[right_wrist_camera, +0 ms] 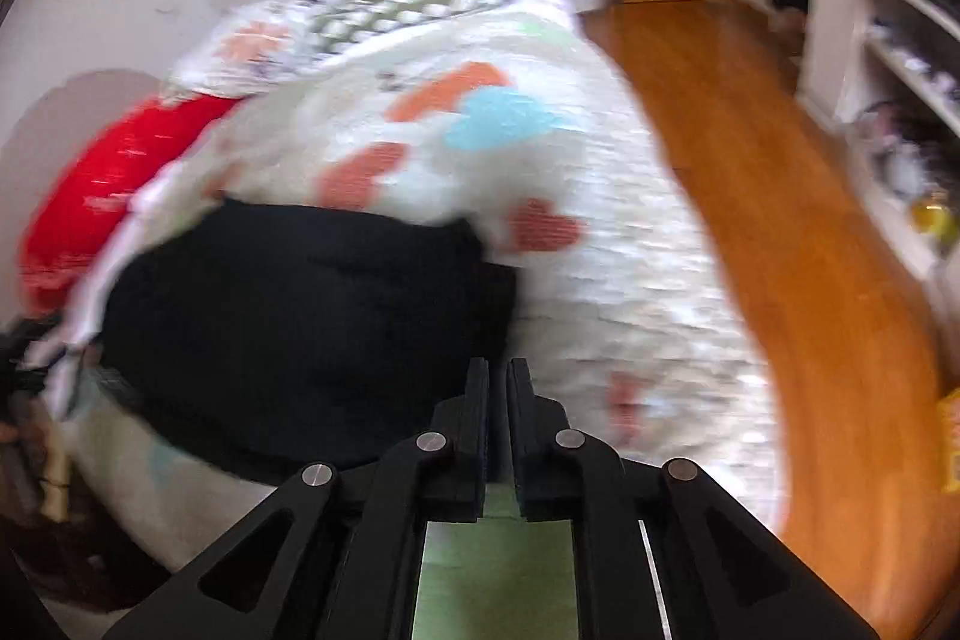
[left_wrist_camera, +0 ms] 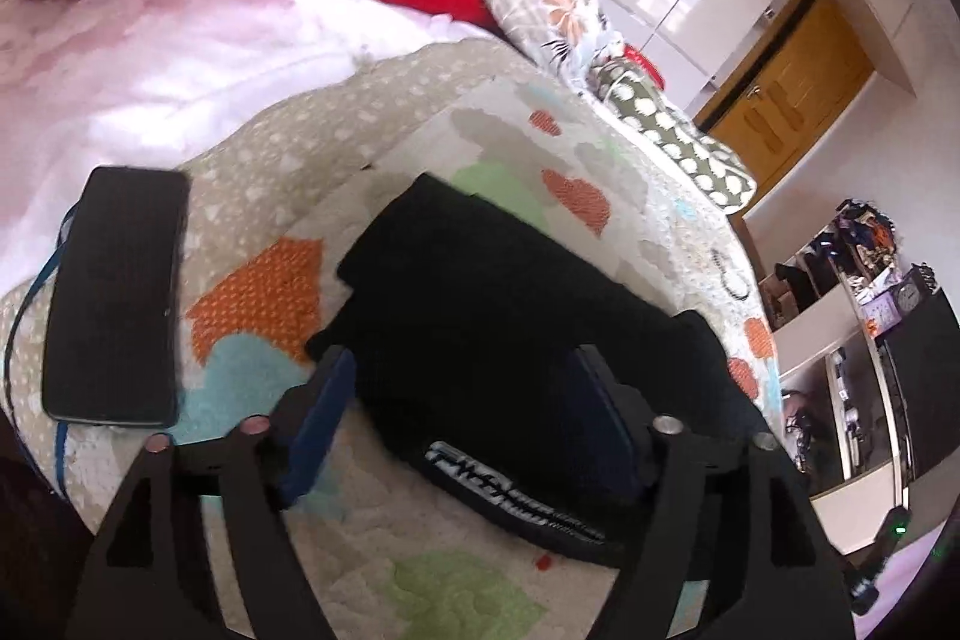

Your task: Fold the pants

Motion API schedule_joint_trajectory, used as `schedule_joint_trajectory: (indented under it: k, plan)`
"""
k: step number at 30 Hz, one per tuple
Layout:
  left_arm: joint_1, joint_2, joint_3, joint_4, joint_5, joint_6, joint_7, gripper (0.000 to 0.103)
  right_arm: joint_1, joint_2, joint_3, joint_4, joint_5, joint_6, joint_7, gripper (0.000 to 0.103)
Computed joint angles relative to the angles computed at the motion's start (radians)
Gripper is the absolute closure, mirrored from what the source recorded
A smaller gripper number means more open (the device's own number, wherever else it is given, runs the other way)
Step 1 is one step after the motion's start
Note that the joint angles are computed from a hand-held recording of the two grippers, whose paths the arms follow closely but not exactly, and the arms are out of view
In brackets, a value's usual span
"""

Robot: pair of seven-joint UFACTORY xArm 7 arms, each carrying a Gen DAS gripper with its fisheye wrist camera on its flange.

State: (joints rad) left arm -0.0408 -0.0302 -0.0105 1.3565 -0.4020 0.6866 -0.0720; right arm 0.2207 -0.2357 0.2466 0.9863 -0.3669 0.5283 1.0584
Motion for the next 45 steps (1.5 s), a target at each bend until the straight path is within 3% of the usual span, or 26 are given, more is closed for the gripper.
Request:
schedule_joint_trajectory:
  k: [2,3,4,6,8,11,13,17,20,22,23,24,27,31,34,37,40,41,43,45]
  plan:
    - [0.002,0.008,0.002,0.006,-0.002,0.020,-0.004,0.020,0.025,0.022,-0.002,0.027,0.002,-0.081,-0.077,0.061]
    - [0.003,0.015,0.002,0.014,-0.018,0.037,0.002,0.020,0.046,0.050,-0.001,0.058,0.011,-0.109,-0.136,0.039]
    - [0.004,0.018,0.002,0.016,-0.026,0.046,0.009,0.020,0.069,0.087,0.000,0.091,0.028,-0.146,-0.197,0.034]
    - [0.003,0.021,-0.002,0.016,-0.035,0.053,0.016,0.020,0.108,0.178,0.013,0.160,0.136,-0.221,-0.364,0.034]
    - [0.001,0.026,-0.006,0.019,-0.020,0.056,0.014,0.020,0.176,0.286,-0.002,0.261,0.201,-0.232,-0.492,0.034]
    - [0.005,0.050,-0.005,0.034,0.057,0.042,-0.048,0.020,0.240,0.441,-0.004,0.428,0.165,-0.203,-0.576,0.035]
    - [0.016,0.081,0.001,0.060,0.061,0.033,-0.084,0.020,0.302,0.514,-0.048,0.524,0.098,-0.147,-0.572,0.036]
    - [0.037,0.174,0.001,0.153,0.085,0.071,-0.145,0.019,0.358,0.617,-0.086,0.650,0.079,-0.043,-0.639,0.037]
    - [0.050,0.246,-0.010,0.230,0.078,0.106,-0.153,0.019,0.366,0.637,-0.112,0.652,0.102,-0.047,-0.613,0.052]
    - [0.062,0.255,-0.028,0.227,0.039,0.053,-0.110,0.020,0.333,0.622,-0.099,0.614,0.166,-0.103,-0.611,0.088]
    - [0.060,0.252,-0.032,0.219,0.040,0.019,-0.099,0.027,0.304,0.618,-0.075,0.605,0.221,-0.122,-0.637,0.094]
    - [0.056,0.251,-0.033,0.220,0.052,-0.001,-0.095,0.050,0.268,0.612,-0.040,0.593,0.289,-0.141,-0.682,0.096]
    - [0.065,0.269,-0.052,0.271,0.034,0.047,-0.034,0.072,0.242,0.591,-0.010,0.580,0.375,-0.146,-0.760,0.101]
    - [0.075,0.205,-0.062,0.223,-0.024,0.059,0.067,0.078,0.220,0.528,0.035,0.533,0.493,-0.155,-0.872,0.103]
    - [0.065,0.132,-0.047,0.139,-0.038,0.051,0.105,0.078,0.234,0.491,0.036,0.496,0.540,-0.140,-0.901,0.103]
    - [0.047,0.122,-0.031,0.105,-0.002,0.049,0.088,0.078,0.300,0.497,-0.042,0.484,0.407,-0.093,-0.771,0.100]
    - [0.050,0.123,-0.023,0.105,-0.039,0.059,0.086,0.078,0.313,0.492,-0.080,0.464,0.343,-0.140,-0.664,0.095]
    - [0.048,0.119,-0.022,0.102,-0.034,0.053,0.087,0.078,0.320,0.489,-0.089,0.470,0.300,-0.145,-0.648,0.091]
    - [0.043,0.120,-0.021,0.109,-0.017,0.045,0.085,0.078,0.342,0.492,-0.107,0.493,0.206,-0.148,-0.622,0.059]
    - [0.040,0.126,-0.021,0.120,-0.014,0.046,0.082,0.078,0.357,0.512,-0.108,0.528,0.147,-0.138,-0.614,0.048]
